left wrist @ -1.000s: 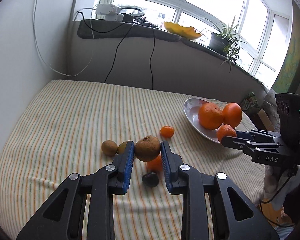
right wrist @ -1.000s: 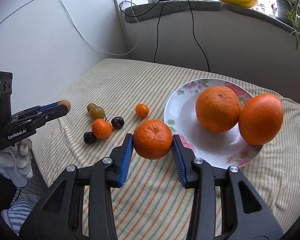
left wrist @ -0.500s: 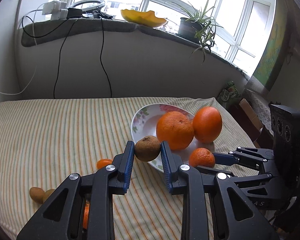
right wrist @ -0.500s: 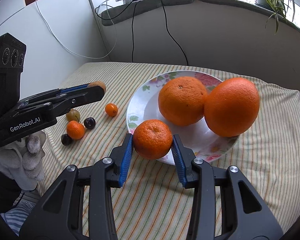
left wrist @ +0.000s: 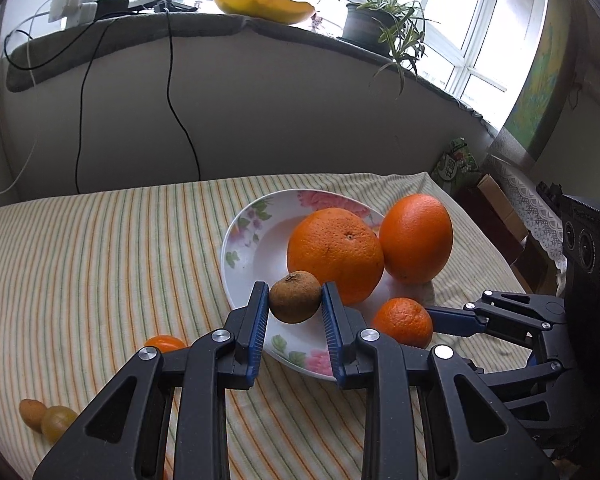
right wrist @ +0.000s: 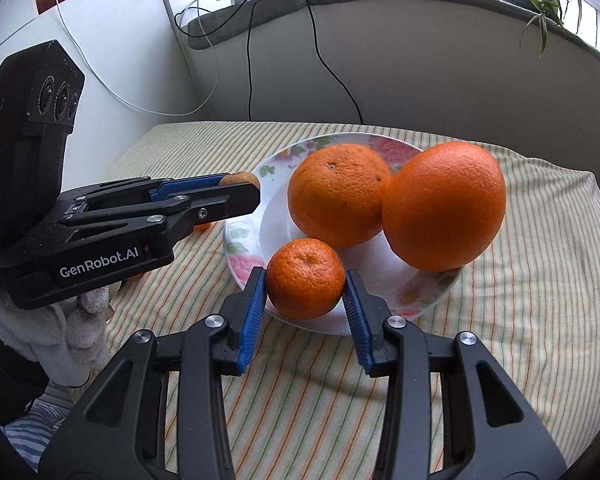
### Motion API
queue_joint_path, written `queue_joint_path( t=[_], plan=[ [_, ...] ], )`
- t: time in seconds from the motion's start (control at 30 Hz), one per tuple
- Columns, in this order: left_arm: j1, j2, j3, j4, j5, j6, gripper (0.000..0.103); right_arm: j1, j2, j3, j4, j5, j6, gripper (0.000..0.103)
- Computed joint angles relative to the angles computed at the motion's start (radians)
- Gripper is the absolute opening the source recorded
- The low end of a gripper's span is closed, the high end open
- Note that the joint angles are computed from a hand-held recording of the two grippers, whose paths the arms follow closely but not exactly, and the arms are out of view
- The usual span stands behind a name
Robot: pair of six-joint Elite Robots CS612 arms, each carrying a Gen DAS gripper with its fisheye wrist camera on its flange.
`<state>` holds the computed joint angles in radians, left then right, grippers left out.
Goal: Organize fruits
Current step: 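Close the left gripper on the kiwi while the right gripper lifts the tangerine toward the plate, then lower the kiwi into the plate and open the left gripper while the right releases the tangerine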
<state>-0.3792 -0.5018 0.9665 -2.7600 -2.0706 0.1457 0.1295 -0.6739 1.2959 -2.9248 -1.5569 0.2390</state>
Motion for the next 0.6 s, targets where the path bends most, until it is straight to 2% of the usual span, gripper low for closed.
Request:
queue_joint_path(
  t=[0.6],
  plan=[
    [-0.01, -0.006, 0.004, 0.035, 0.007, 0.038, 0.025, 0.001, 0.019, -0.036, 0.037, -0.025, 0.002, 0.041]
  ],
)
